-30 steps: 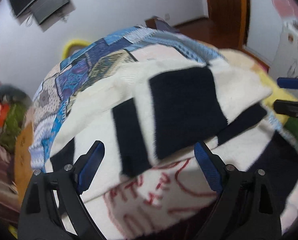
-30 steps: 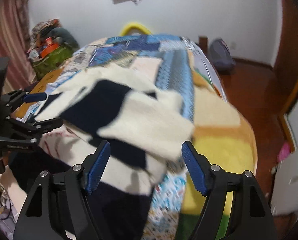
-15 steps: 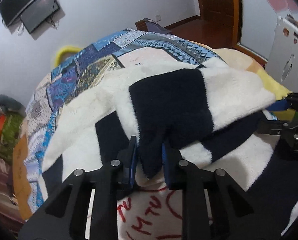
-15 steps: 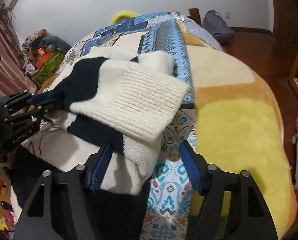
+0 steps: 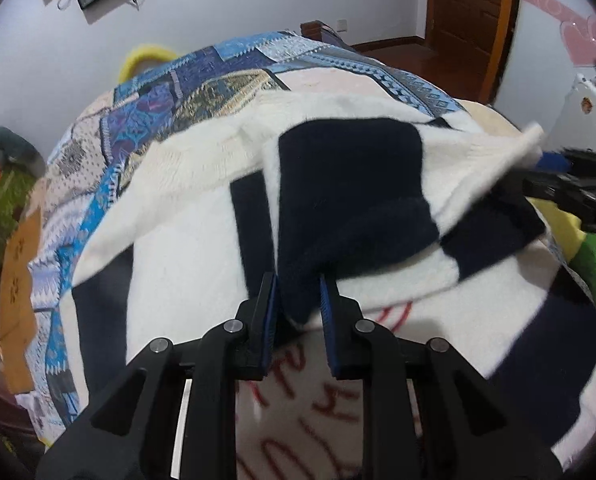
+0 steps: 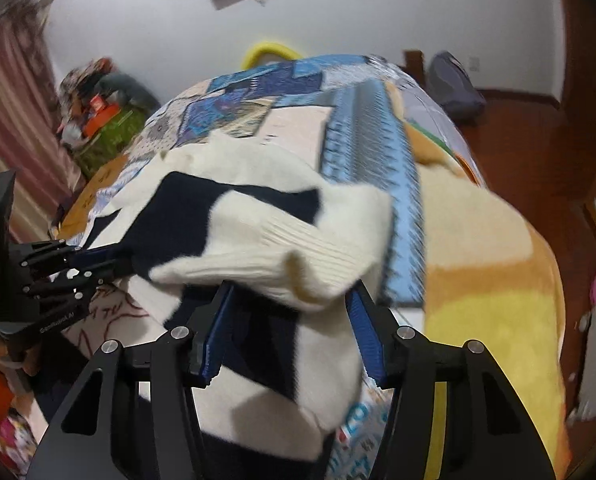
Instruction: Fold small clothes
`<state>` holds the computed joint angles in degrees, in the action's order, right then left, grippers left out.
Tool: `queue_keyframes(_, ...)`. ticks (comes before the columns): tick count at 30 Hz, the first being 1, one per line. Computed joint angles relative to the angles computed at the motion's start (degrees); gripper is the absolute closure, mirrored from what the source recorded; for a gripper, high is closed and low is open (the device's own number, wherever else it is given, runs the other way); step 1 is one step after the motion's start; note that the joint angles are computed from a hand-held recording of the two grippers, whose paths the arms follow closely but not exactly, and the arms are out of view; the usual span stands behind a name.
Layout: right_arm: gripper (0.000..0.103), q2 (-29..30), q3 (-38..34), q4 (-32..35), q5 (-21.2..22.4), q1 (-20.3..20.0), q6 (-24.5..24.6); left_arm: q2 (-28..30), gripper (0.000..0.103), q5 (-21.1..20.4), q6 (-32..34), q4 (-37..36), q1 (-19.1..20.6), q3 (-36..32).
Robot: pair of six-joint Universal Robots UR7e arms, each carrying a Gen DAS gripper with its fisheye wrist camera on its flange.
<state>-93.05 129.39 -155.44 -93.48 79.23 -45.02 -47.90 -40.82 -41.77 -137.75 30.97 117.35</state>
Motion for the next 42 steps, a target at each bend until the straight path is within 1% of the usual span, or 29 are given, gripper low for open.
queue_keyframes(2,0.052,1.5,-0.1,-1.2,-1.1,1.6,-0.6,-0.8,0.082,-0.5,0.2,0.5,-0.7,0.6)
queue_keyframes(3,0.059,2.2,-0.2,-1.2,-1.1,2.4,-1.4,-1.1,0.081,-0.2,-0.1,1.1,-1.2,0.8)
queue_keyframes(4,0.073,2.8,-0.2,-1.7,-1.3,3.0,-1.9,-1.3,0.079,0.0,-0.3,1.9,-1.8,0.9)
queue_keyframes(5,0.079,3.3,-0.2,-2.2,-1.6,3.5,-2.5,-1.6,0.076,-0.1,0.0,2.3,-2.2,0.8)
queue_keyframes(6,0.089,3.8,-0.2,-2.8,-1.8,3.9,-3.0,-1.7,0.068,-0.4,0.5,2.4,-2.5,0.7)
queue_keyframes(7,0.092,4.1,-0.1,-3.2,-1.5,4.3,-3.3,-1.7,0.054,-0.6,1.0,2.2,-2.8,0.6)
queue_keyframes(9,0.092,3.9,0.0,-3.0,-1.3,4.5,-3.2,-1.5,0.043,-0.4,2.8,0.3,-3.5,0.4)
queue_keyframes(11,0.092,2.9,0.4,-2.8,-1.4,4.4,-3.1,-0.6,0.042,0.0,4.7,-0.9,-3.8,-0.5)
queue_keyframes(12,0.089,2.0,0.6,-2.2,-1.8,4.3,-2.8,0.2,0.042,-0.1,5.7,-1.0,-3.8,-1.4)
queue_keyframes(14,0.077,0.6,0.6,0.2,-1.4,3.2,-2.5,2.2,0.042,-0.4,7.7,-1.2,-3.4,-3.5)
queue_keyframes(15,0.065,-0.6,0.8,1.2,-1.2,2.1,-2.4,3.2,0.042,-0.8,8.8,-1.4,-3.1,-4.6)
queue_keyframes(16,0.058,-1.4,1.2,1.2,-1.2,1.6,-2.4,4.3,0.042,-1.4,9.9,-1.8,-2.9,-5.7)
queue_keyframes(19,0.058,-4.1,2.0,1.7,-1.2,-1.1,-3.1,8.0,0.042,-3.2,13.2,-1.5,-2.1,-9.4)
queue_keyframes(23,0.058,-7.2,1.9,4.0,0.6,-5.0,-1.4,13.0,0.042,-3.9,16.1,1.1,-1.2,-14.6)
queue_keyframes(25,0.057,-8.4,1.5,5.3,2.1,-7.3,-0.1,15.0,0.042,-3.4,16.6,2.7,-1.1,-16.6)
queue_keyframes(26,0.057,-8.9,1.4,5.8,2.7,-8.1,0.3,15.9,0.042,-3.1,16.5,3.5,-0.9,-17.7)
queue_keyframes(27,0.057,-9.1,1.4,6.0,2.9,-8.5,0.4,16.4,0.047,-2.9,16.4,3.5,-0.9,-18.2)
queue_keyframes(28,0.057,-9.3,1.5,5.8,3.0,-9.0,0.6,16.8,0.056,-3.0,16.4,2.8,-0.7,-18.7)
queue_keyframes(29,0.057,-9.4,1.6,5.6,2.8,-9.1,0.6,16.9,0.062,-3.2,16.3,2.2,-0.6,-18.8)
queue_keyframes(30,0.057,-9.3,1.6,5.3,2.6,-9.2,0.5,16.9,0.077,-3.1,16.1,1.8,-0.6,-18.9)
queue_keyframes(31,0.057,-9.2,1.6,5.2,2.5,-9.2,0.5,16.7,0.089,-3.0,15.9,1.2,-0.5,-18.9)
queue_keyframes(34,0.057,-9.3,1.6,5.5,2.6,-8.8,0.4,14.6,0.095,-2.4,14.2,-2.5,-0.4,-16.9)
queue_keyframes(37,0.057,-9.1,1.7,4.9,2.7,-7.8,0.0,11.2,0.096,-0.5,11.6,-4.6,-0.6,-14.3)
queue_keyframes(40,0.057,-8.3,1.7,4.3,2.7,-6.6,-0.2,5.8,0.096,2.8,7.3,-6.0,-1.4,-10.1)
queue_keyframes(42,0.056,-7.6,1.8,3.6,2.4,-5.6,-0.1,1.1,0.096,5.9,2.9,-5.5,-1.9,-6.7)
